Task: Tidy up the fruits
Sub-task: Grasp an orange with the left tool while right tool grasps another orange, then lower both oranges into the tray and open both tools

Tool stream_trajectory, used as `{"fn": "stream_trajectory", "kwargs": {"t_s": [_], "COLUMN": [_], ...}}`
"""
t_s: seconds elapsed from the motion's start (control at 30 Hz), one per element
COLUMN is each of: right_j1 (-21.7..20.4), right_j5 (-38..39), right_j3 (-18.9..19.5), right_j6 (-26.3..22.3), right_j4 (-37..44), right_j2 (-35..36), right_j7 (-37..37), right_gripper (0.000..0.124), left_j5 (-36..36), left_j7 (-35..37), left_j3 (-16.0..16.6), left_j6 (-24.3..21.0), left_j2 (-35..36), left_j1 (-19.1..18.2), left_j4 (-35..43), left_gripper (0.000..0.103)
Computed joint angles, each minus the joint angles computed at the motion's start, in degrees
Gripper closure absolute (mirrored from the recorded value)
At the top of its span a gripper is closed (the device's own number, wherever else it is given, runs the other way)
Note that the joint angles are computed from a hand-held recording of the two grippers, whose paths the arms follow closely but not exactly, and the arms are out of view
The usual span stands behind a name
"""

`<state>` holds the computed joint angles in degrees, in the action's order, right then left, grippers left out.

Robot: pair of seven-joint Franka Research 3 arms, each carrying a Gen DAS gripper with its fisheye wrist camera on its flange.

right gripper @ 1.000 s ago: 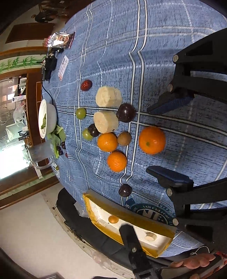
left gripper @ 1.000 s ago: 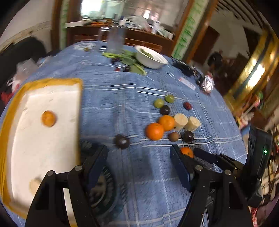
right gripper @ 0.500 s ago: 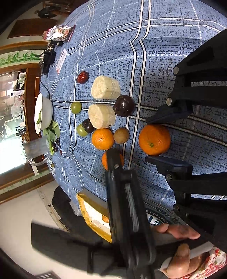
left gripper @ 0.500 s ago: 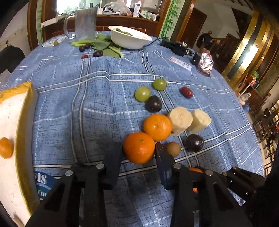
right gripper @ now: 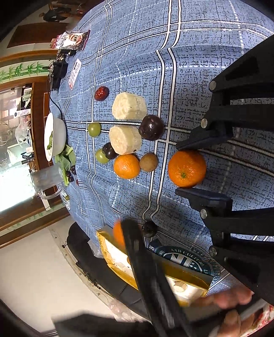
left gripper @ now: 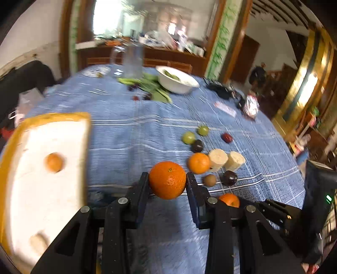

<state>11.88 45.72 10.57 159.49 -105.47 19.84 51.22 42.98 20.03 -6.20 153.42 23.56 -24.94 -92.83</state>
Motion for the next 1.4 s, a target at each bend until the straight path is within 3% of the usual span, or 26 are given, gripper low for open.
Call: {"fn": "stream_trajectory", "kwargs": {"t_s": [0.13,0.27,0.43,0.5,0.7,0.83,0.97,1.03,1.13,1.17,1.3,1.4], "right_j1": [-0.7,-1.5,-0.4,1.1,6.7,11.5,14.7,15.5,16.0,15.9,14.3,12.7], "right_j5": [2.7,7.1,10.7,10.3,2.6,-7.6,-15.3,-17.8,-19.7,-19.8,-17.6,-15.3], "right_j3": [0.9,2.1,1.7,1.4,1.2,0.6,0.1,0.1,0.4,0.6,2.5,3.9], "right_j6": [1.6,2.4,-2.5,-4.1,-10.5,-13.3,-14.3,-15.1,-16.6,-16.9,-15.5,-14.5], "right_j4": [-0.7,-1.5,-0.7,0.3,9.3,18.6,24.7,27.5,31.4,32.3,32.6,30.6], "right_j2": [-0.6,-1.9,-4.7,-5.3,0.0,7.4,12.8,15.1,18.2,18.8,19.3,17.6], "right_j7": [-2.1,-5.4,-6.7,-6.6,-1.0,6.4,10.9,12.7,15.4,16.1,15.7,13.8], "right_gripper": [0.086,0.086,0.086,0.086,0.085,0.085,0.085,0.085,0.084,0.084,0.057,0.057], "left_j5": [5.4,10.1,13.1,12.7,7.8,1.7,1.1,0.6,0.7,2.6,3.9,4.5], "left_j7": [-11.5,-20.8,-23.5,-22.3,-16.9,-13.5,-13.7,-13.7,-15.7,-17.8,-18.5,-19.6], "left_j3": [2.1,1.7,-1.0,-2.0,-2.9,-2.7,-2.7,-2.6,-2.4,-2.6,-3.9,-4.4], "left_j6": [2.5,-0.9,-9.0,-10.2,-3.4,2.6,5.2,6.4,9.5,9.4,6.8,8.0], "left_j2": [-8.3,-15.5,-20.3,-21.4,-22.4,-22.4,-23.0,-23.4,-24.8,-25.6,-26.9,-28.0], "left_j1": [0.4,2.6,5.6,7.5,13.7,16.2,17.2,17.8,18.9,19.3,19.4,19.6], "left_j4": [-10.6,-18.8,-23.2,-24.4,-27.9,-30.6,-32.2,-33.1,-35.2,-35.7,-35.3,-35.6], "left_gripper": [0.069,0.069,0.069,0.069,0.069,0.069,0.069,0.069,0.051,0.05,0.046,0.046]}}
